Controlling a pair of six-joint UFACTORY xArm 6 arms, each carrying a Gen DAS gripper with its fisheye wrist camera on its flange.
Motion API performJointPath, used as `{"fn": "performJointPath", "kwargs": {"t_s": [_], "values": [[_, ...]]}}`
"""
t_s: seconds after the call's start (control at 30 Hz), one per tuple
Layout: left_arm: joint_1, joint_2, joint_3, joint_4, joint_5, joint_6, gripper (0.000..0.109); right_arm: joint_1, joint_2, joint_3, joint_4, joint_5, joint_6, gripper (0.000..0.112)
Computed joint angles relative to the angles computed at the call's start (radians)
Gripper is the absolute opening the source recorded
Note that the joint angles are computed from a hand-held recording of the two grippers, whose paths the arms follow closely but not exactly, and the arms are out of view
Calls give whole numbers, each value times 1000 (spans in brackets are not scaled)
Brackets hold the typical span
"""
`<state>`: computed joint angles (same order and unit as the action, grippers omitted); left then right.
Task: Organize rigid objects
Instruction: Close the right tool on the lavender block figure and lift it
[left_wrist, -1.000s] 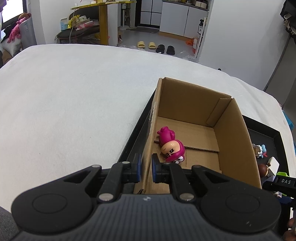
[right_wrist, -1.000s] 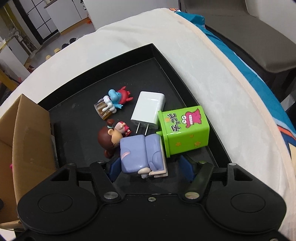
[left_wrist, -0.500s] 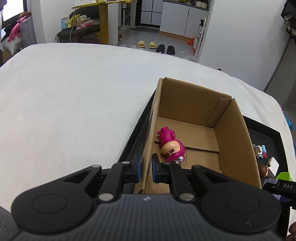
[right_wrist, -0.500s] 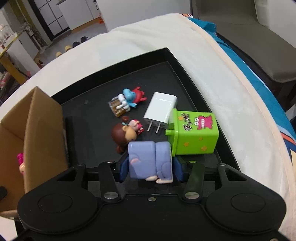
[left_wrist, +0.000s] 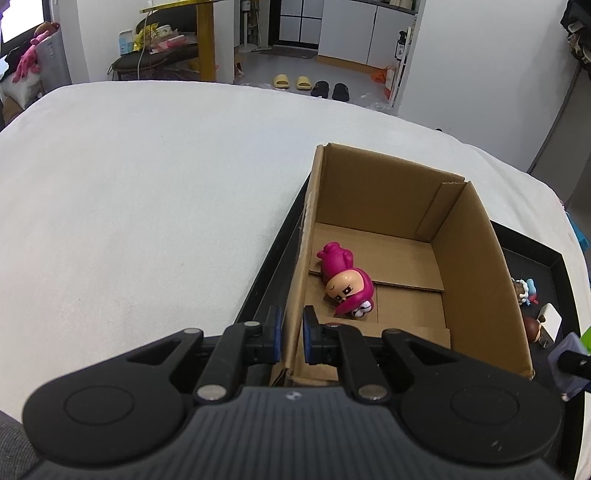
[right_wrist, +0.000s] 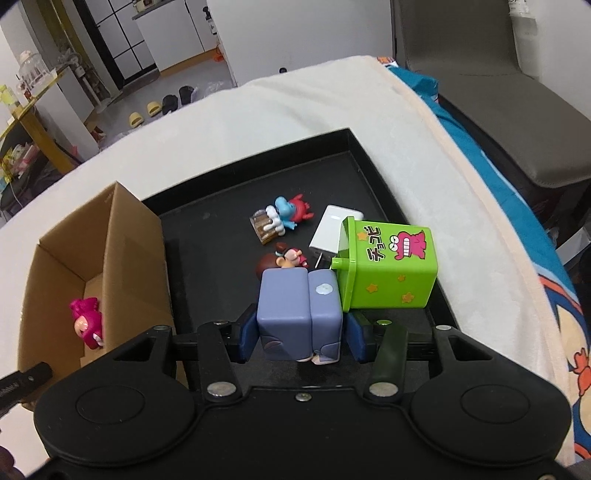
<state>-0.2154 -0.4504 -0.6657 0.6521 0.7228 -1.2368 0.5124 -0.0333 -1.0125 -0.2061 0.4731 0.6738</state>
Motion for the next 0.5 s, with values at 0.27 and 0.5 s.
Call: {"fn": "performJointPath", "kwargs": {"t_s": [0.27,0.5], "values": [[5,-21,14,3,2,-27,10,13,-52,-7,-28,4,-1,47],[4,-27,16,-10,-6,-35,10,30,-55,-45,-75,10,15,47]]}}
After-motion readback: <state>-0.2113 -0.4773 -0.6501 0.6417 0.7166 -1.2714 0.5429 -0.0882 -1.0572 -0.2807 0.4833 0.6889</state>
